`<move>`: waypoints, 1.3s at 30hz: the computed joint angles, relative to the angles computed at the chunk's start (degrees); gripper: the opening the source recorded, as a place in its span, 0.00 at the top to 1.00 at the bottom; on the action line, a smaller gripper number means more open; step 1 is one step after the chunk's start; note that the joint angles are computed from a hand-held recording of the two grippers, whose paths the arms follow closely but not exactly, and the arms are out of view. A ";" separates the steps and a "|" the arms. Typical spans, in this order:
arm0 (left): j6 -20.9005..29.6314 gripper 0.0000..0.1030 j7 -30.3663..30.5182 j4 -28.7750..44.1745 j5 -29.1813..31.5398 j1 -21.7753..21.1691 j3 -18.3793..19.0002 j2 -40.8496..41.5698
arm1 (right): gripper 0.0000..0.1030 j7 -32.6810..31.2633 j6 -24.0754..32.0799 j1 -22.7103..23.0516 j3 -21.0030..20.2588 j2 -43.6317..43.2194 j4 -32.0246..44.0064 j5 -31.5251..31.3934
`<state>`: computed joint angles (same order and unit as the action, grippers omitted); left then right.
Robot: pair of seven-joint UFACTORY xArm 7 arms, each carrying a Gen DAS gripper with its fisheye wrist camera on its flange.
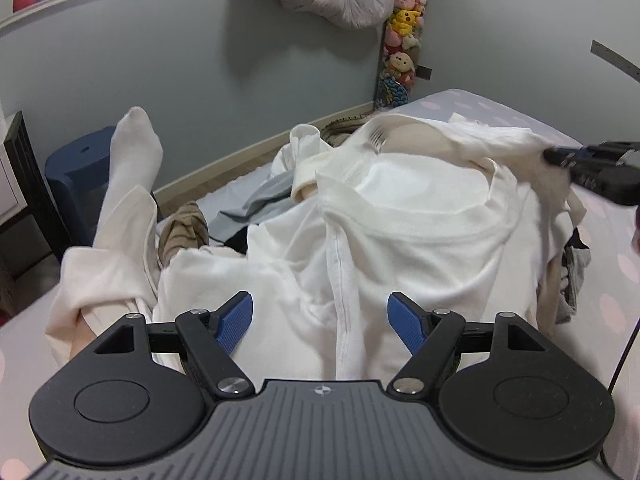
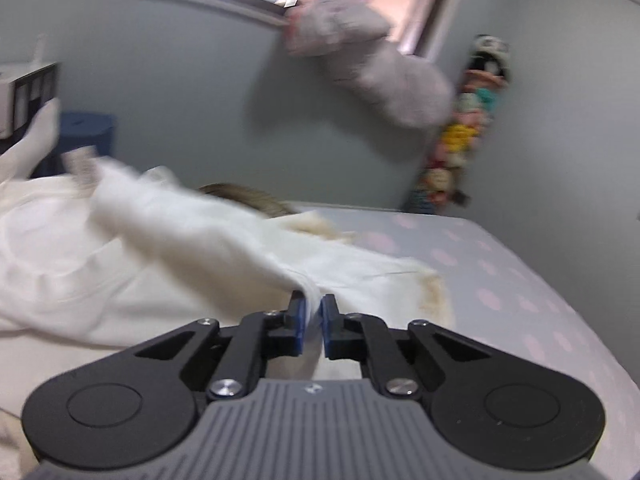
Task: Fold clothes
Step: 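Grasp the white shirt with the right gripper while the left gripper grasps it too, then lift the white shirt with both grippers and lay it flat on the bed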
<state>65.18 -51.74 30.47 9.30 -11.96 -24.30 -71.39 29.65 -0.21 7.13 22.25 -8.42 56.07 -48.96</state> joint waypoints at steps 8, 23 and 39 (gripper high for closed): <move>-3.06 0.97 -1.34 -2.94 -3.55 -1.67 2.51 -0.33 | 0.92 -0.19 -3.00 -7.42 2.10 -9.93 -6.10 2.58; -3.54 0.99 6.05 22.52 4.84 10.18 -1.76 0.78 | 0.94 -11.39 0.52 3.36 -13.29 -34.45 -14.01 18.04; -19.10 0.99 13.72 48.86 0.84 26.63 -5.80 3.58 | 0.94 -27.23 16.74 6.08 -20.77 -63.62 -7.81 28.81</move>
<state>46.07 -38.03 79.33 10.14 14.67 -30.10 -67.81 2.41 16.53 13.21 1.48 -72.04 48.26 -20.15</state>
